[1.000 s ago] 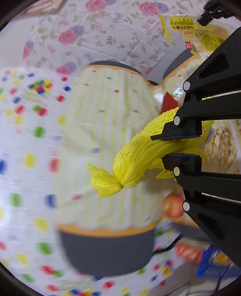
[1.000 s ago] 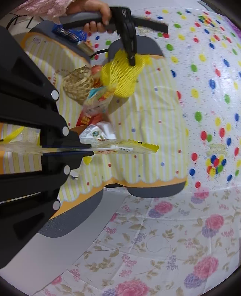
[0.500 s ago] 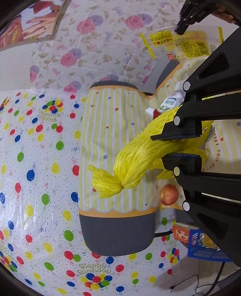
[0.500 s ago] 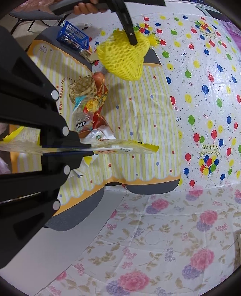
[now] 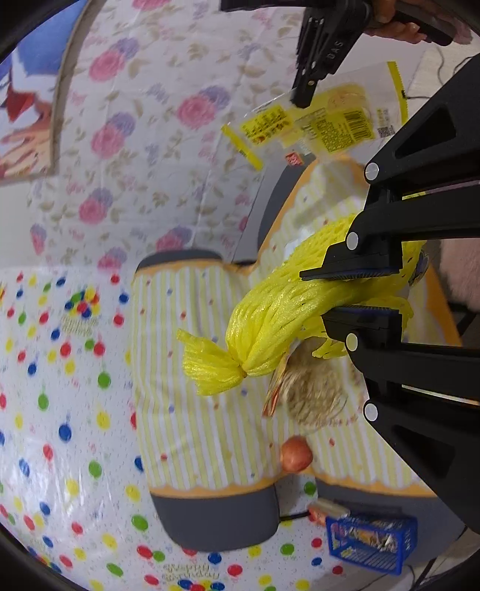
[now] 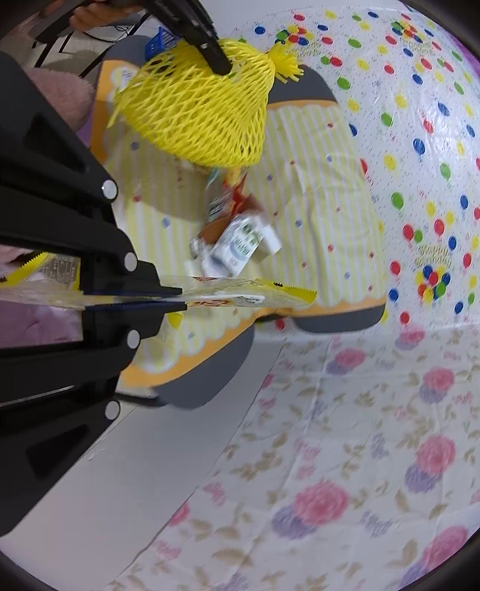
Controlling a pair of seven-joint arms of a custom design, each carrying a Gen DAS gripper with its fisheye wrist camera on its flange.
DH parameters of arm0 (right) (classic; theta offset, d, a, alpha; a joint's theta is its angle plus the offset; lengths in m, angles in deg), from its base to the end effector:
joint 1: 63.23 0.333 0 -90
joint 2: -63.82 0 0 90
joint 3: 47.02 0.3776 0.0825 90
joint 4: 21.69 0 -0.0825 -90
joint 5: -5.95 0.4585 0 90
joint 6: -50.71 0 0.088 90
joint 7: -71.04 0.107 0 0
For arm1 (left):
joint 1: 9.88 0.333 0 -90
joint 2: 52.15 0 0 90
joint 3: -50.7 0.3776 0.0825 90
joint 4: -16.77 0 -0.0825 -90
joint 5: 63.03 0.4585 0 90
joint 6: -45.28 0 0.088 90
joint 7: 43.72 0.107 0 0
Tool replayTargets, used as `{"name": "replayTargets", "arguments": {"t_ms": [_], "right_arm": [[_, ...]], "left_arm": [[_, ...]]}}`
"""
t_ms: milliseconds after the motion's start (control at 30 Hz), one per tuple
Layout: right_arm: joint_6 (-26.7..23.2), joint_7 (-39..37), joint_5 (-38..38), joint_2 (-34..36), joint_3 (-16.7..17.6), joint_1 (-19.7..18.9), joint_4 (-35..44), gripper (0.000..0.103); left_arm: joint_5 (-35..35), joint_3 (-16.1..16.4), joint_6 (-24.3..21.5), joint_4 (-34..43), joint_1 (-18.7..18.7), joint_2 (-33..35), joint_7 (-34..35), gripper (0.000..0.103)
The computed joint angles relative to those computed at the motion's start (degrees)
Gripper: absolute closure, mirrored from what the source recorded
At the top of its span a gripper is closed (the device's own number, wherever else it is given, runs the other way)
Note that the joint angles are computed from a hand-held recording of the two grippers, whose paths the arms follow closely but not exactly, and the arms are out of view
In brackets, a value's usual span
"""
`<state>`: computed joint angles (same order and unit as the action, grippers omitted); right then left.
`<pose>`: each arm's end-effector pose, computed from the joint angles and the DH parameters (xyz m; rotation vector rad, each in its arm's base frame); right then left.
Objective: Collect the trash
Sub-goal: 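Carry both items to the pink bin and open both tools over it, then move both tools back toward the remaining items on the chair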
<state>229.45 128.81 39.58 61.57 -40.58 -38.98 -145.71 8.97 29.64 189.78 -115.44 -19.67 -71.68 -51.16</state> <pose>0.5664 0.2821 0.5456 -1.9041 1.1036 -0.5731 0.4511 -0.2986 0.5511 -1.6663 1.3109 -0.8561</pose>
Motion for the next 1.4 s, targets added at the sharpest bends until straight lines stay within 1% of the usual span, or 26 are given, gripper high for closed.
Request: {"name": "replayTargets", "arguments": {"t_ms": [33,100,167,200,233,333,367,433,467,533,600,667,733,833,900,933,1000,1033,1067,1100,1133,1167,1200,1300,1333,1400], "right_arm": [[0.1,2.7,-2.8,-0.6,0.3,-0.8,-1.0,0.100],[0.8,11.0,-11.4,-2.4,1.8,-4.1,-4.3,0.100],[1.3,19.3,-20.3,-3.8,4.5,-8.6,-6.7,0.100],[1.4,23.8,-24.9,-4.7,6.4,-11.7,-7.9,0.100],[1.5,27.1,-28.0,-5.5,7.7,-13.9,-9.1,0.100],[1.0,31.5,-31.5,-6.9,8.0,-15.8,-11.3,0.100],[1.2,34.2,-33.9,-7.6,9.6,-18.2,-12.4,0.100],[0.9,37.7,-37.4,-8.0,11.6,-21.3,-13.5,0.100],[0.5,38.3,-37.9,-8.1,11.1,-21.2,-14.1,0.100],[-0.3,38.2,-37.6,-7.6,9.1,-19.4,-14.4,0.100],[-1.0,40.0,-39.6,-6.7,9.1,-20.0,-14.1,0.100],[-1.7,39.7,-39.1,-5.6,7.2,-18.2,-13.7,0.100],[-2.3,37.4,-36.9,-4.1,4.3,-15.3,-13.0,0.100],[-2.5,36.8,-36.3,-2.2,2.5,-13.5,-12.1,0.100],[-2.6,34.2,-33.1,-0.9,0.8,-11.5,-11.5,0.100],[-2.8,33.9,-32.7,-0.4,0.4,-11.1,-11.1,0.100],[-3.4,31.9,-30.1,0.8,-0.5,-9.9,-10.3,0.098],[-3.6,30.7,-28.4,1.3,-0.9,-9.5,-9.9,0.092],[-3.7,31.0,-28.6,1.7,-1.2,-9.3,-9.7,0.087],[-3.7,31.7,-29.0,1.9,-1.4,-9.1,-9.5,0.071],[-3.2,31.3,-28.5,2.1,-1.6,-8.9,-9.5,0.062],[-3.0,32.2,-29.4,2.3,-1.8,-8.8,-9.4,0.062],[-3.1,33.0,-30.3,2.3,-2.0,-8.7,-9.3,0.062],[-3.2,31.1,-27.7,1.8,-2.2,-8.5,-9.2,0.062],[-3.0,31.3,-27.6,1.6,-2.3,-8.5,-9.3,0.062],[-2.6,30.3,-26.0,0.3,-2.3,-8.4,-9.7,0.060]], "left_arm": [[0.4,-0.2,1.1,0.3,-0.3,1.1,-0.1,0.090],[0.8,-0.3,3.5,0.8,-0.9,3.1,-0.5,0.090],[1.6,-0.5,4.5,1.4,-1.6,4.9,-0.9,0.090],[2.2,-0.5,5.1,1.9,-2.1,6.1,-1.1,0.090],[2.9,-0.6,5.6,2.4,-2.5,7.3,-1.4,0.090],[4.6,-0.1,6.3,4.3,-4.2,10.8,-1.2,0.090],[5.5,0.0,6.3,4.9,-4.9,12.0,-1.3,0.090],[7.0,0.4,6.0,6.1,-6.3,14.0,-1.0,0.090],[7.5,0.7,5.9,6.4,-6.9,14.7,-0.8,0.090],[7.3,1.3,6.0,7.6,-8.3,16.9,0.6,0.090],[6.5,2.2,6.5,8.9,-9.2,18.7,2.3,0.090],[5.5,3.0,6.5,10.0,-10.1,20.4,3.9,0.090],[2.8,3.9,7.6,11.3,-10.6,22.3,6.8,0.088],[1.1,5.0,8.0,12.6,-11.4,24.0,8.8,0.086],[-0.5,5.6,8.0,13.5,-11.8,25.2,10.5,0.086],[-1.0,5.9,8.1,13.7,-12.0,25.5,10.9,0.080],[-2.6,6.4,8.6,14.2,-12.3,26.3,12.7,0.074],[-3.2,6.6,8.5,14.5,-12.4,26.6,13.2,0.065],[-3.9,6.8,8.6,14.7,-12.5,26.9,13.9,0.061],[-4.6,7.0,8.6,14.8,-12.6,27.1,14.3,0.056],[-5.1,7.2,8.6,14.8,-12.7,27.3,14.5,0.054],[-5.3,7.4,8.7,14.8,-12.8,27.3,14.6,0.053],[-5.6,7.6,8.8,14.6,-12.9,27.2,14.5,0.051],[-5.9,7.8,8.5,13.9,-12.9,26.2,13.8,0.039],[-5.8,7.8,8.3,13.6,-12.9,25.7,13.5,0.036],[-4.9,7.7,7.8,12.3,-12.7,23.8,12.1,0.034]]}}
